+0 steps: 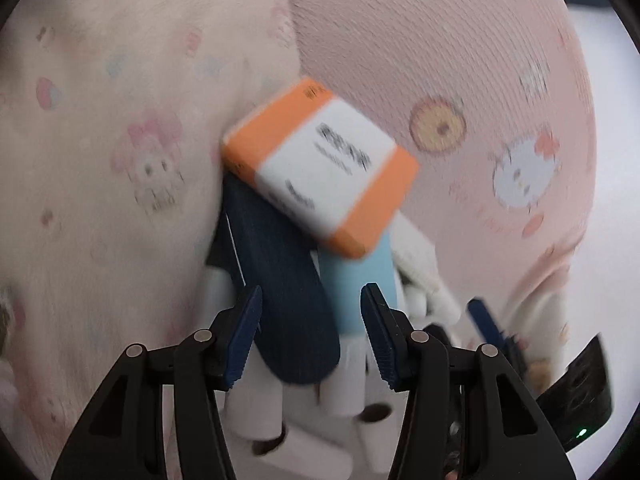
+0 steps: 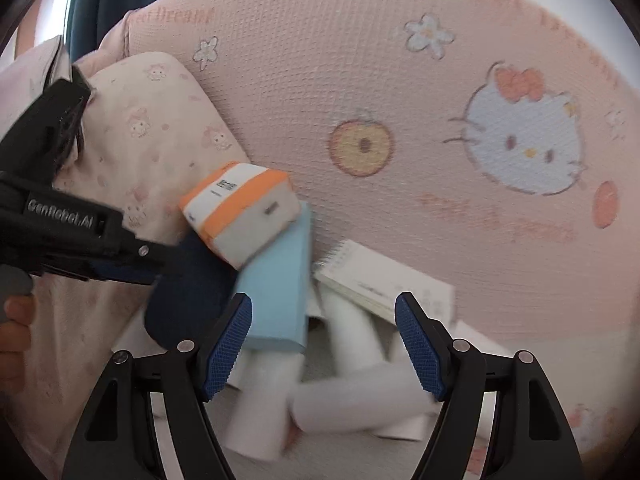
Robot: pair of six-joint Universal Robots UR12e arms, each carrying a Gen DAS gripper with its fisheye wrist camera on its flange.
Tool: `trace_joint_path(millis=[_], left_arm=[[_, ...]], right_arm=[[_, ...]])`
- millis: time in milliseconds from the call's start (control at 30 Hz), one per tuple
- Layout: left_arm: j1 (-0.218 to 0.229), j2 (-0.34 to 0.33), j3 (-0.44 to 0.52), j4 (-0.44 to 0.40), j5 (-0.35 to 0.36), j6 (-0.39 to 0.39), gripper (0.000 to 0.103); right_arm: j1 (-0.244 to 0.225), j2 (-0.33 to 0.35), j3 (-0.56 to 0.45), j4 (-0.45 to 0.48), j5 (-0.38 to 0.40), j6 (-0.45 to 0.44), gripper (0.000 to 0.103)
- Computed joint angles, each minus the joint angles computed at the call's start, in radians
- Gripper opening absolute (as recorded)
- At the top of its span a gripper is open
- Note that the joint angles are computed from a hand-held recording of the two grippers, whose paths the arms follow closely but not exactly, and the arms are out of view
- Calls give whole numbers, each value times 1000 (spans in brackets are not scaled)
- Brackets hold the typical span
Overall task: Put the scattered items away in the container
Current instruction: 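Lower the right tool onto the orange-white tissue pack and close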
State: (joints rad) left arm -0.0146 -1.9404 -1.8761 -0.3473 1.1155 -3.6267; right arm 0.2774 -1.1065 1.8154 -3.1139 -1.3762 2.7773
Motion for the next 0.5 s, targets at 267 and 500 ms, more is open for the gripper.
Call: trace_joint_path(millis=[267, 500], left_arm=[[51, -30, -12, 145, -70, -230, 62], [51, -64, 21, 189, -76, -299, 63]], right_arm=[[23, 28, -43, 12, 11, 11, 72], [28, 41, -73, 96, 45, 33, 72]])
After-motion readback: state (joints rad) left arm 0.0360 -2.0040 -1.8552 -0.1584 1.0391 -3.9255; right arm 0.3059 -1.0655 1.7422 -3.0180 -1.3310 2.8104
